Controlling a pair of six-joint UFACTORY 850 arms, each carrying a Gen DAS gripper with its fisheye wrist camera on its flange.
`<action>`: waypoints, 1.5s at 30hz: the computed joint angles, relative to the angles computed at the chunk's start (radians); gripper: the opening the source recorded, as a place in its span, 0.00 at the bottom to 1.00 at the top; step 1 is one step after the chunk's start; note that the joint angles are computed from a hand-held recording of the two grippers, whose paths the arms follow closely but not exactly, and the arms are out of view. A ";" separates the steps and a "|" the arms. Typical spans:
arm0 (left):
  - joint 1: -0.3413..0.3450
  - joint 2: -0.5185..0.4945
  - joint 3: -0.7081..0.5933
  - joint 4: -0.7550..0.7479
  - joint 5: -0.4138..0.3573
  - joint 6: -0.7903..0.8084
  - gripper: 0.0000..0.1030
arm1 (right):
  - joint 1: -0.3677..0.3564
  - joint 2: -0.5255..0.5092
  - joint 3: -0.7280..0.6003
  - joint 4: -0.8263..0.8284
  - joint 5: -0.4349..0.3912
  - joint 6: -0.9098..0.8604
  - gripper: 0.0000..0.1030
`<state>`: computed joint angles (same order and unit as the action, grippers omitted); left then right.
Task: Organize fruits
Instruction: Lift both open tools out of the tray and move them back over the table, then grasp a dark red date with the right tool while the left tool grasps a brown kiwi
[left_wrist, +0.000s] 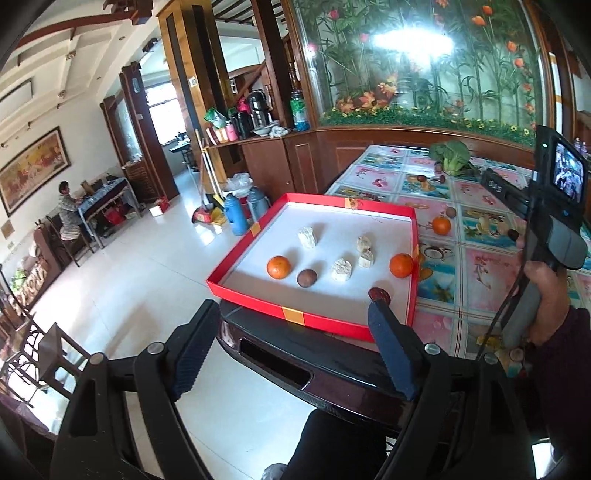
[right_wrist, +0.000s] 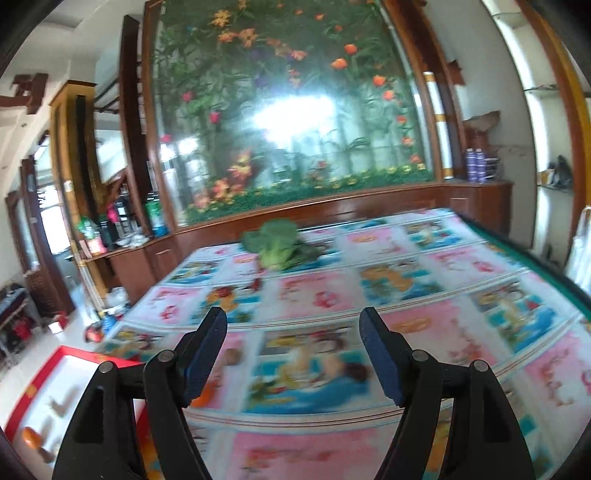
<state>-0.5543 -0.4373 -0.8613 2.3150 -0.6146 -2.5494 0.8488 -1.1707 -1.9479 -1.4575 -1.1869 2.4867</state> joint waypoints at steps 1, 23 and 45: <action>0.005 -0.001 0.002 0.023 0.007 -0.020 0.80 | -0.003 0.017 0.033 0.014 -0.010 0.010 0.72; 0.057 -0.258 -0.401 0.682 0.285 -0.423 0.81 | -0.079 0.288 0.479 -0.107 0.307 0.152 0.74; -0.017 -0.446 -0.683 0.441 0.515 -0.206 0.81 | -0.180 0.262 0.463 -0.214 0.671 0.054 0.67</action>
